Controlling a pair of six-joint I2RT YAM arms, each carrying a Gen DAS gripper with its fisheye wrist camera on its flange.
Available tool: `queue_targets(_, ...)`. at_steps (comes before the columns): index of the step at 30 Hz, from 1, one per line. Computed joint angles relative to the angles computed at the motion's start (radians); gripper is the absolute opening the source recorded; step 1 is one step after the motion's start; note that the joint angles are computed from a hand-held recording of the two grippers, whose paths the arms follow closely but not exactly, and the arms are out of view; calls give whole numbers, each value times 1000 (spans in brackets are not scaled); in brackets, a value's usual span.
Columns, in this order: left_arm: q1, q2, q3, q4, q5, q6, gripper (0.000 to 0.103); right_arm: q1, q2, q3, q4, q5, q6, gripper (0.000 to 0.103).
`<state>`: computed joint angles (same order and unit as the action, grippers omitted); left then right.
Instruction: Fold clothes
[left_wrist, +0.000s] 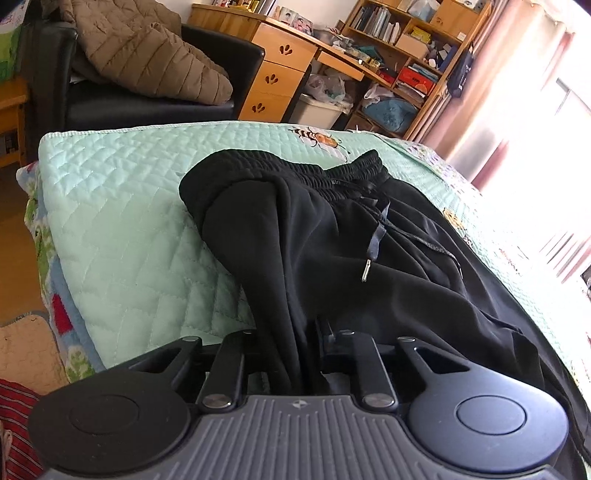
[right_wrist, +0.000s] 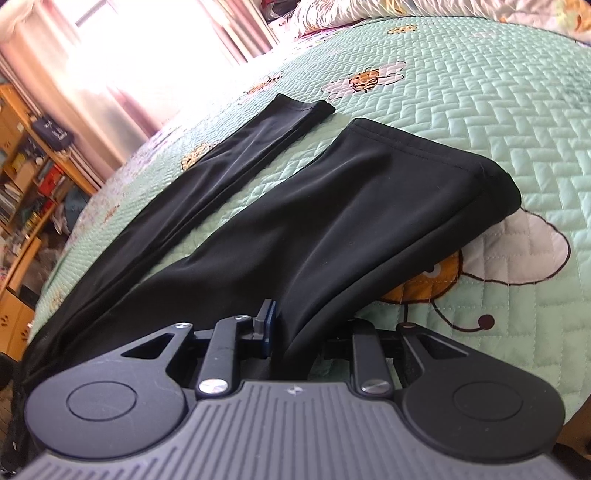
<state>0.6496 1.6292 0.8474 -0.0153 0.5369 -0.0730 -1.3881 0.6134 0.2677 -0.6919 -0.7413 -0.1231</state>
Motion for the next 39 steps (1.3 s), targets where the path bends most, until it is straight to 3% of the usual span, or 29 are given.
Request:
queue_targets(4,16,-18,-8,12,43,-23,14,-85,72,15,-23,-73,-59,18)
queue_targets(10,57,-61,-20,38,135,-46,9,-219,136,85,-163,-189,-193,14)
queue_targets(18,77,-45,-24,40,162,-73,8,-231,194,105,-158,-210,-195,12)
queue_targets(22,104,-80,-38,42,206,-89,8,-285,257,145,-231,-265,-299,10)
queue_targets(28,141,-144,-50,48,297,-166,8,-325,345,210,-310,-337,-340,9)
queue_targets(34,122,-140,-14,22,297,-202,8,-319,406,260,-360,-372,-295,9)
queue_targets(37,94,-124,29,6,280,-239,8,-256,400,276,-303,-372,-160,9)
queue_targets(39,71,-110,66,9,271,-272,8,-179,384,291,-209,-371,15,9)
